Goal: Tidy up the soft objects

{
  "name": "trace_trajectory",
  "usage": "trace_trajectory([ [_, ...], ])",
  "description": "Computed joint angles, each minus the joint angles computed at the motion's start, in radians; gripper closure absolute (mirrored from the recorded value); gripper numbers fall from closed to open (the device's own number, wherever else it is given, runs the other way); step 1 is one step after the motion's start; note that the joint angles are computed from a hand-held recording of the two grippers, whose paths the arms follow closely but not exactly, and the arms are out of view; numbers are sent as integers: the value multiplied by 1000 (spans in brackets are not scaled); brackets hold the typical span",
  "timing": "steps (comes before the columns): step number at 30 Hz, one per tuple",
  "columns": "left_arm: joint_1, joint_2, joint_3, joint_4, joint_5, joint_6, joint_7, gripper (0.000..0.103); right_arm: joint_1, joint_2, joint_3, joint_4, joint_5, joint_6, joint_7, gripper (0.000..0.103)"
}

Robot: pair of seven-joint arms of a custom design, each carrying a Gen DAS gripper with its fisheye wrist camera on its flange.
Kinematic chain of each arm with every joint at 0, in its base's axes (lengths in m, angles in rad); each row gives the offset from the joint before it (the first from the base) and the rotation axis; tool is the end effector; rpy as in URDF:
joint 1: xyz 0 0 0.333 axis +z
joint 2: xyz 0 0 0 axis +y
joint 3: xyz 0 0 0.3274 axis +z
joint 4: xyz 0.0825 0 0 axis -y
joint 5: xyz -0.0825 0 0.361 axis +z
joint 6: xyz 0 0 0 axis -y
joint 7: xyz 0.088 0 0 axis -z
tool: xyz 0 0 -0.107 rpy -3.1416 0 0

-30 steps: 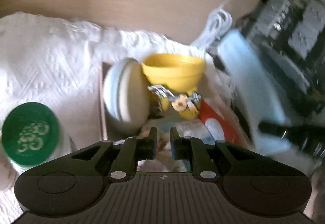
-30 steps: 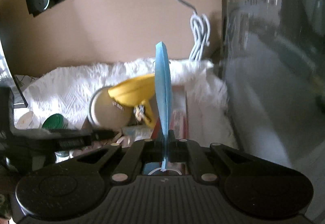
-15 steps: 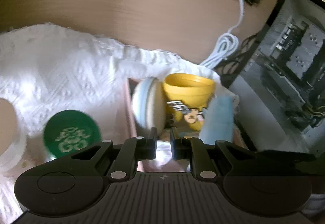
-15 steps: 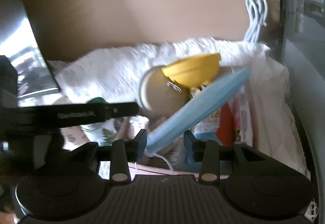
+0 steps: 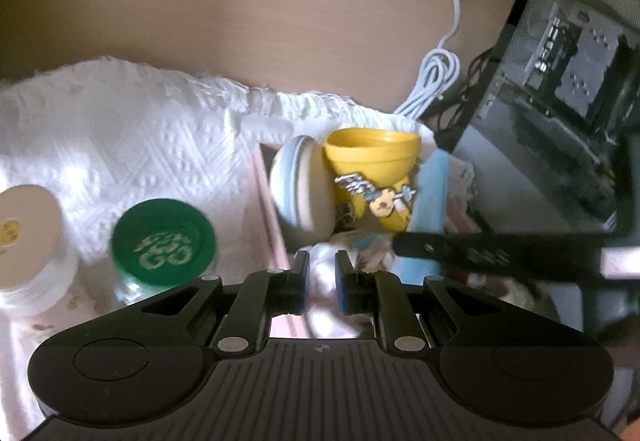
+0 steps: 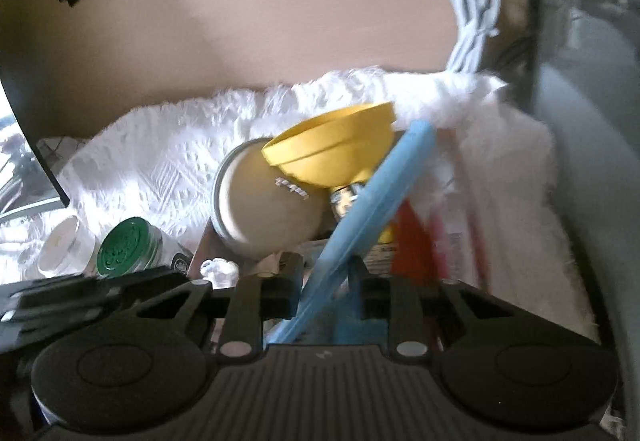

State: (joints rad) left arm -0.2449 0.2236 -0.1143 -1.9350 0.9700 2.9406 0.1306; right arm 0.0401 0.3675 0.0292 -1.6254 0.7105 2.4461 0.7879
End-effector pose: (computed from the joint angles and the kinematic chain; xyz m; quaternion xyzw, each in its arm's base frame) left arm 0.5647 -0.2637 0.4672 -0.7045 0.5690 -0.3686 0.2099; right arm 0.6823 0.0451 0.4789 -0.7791 0.5192 -0.0738 0.3435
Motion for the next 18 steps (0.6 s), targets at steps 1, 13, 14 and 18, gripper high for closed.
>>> trace_trajectory([
  [1,-3,-12,0,-13,6,-14,2,88,8,9,0,8,-13,-6,8,79],
  [13,41,-149,-16,-178,219,-7,-230,88,13,-64,15,-102,22,77,-38,55],
  [14,45,-152,-20,-181,246,-10,-250,88,8,-83,16,-117,49,92,-57,48],
  [18,49,-160,-43,-203,276,-29,-267,88,0,-176,14,-204,163,170,-145,37],
])
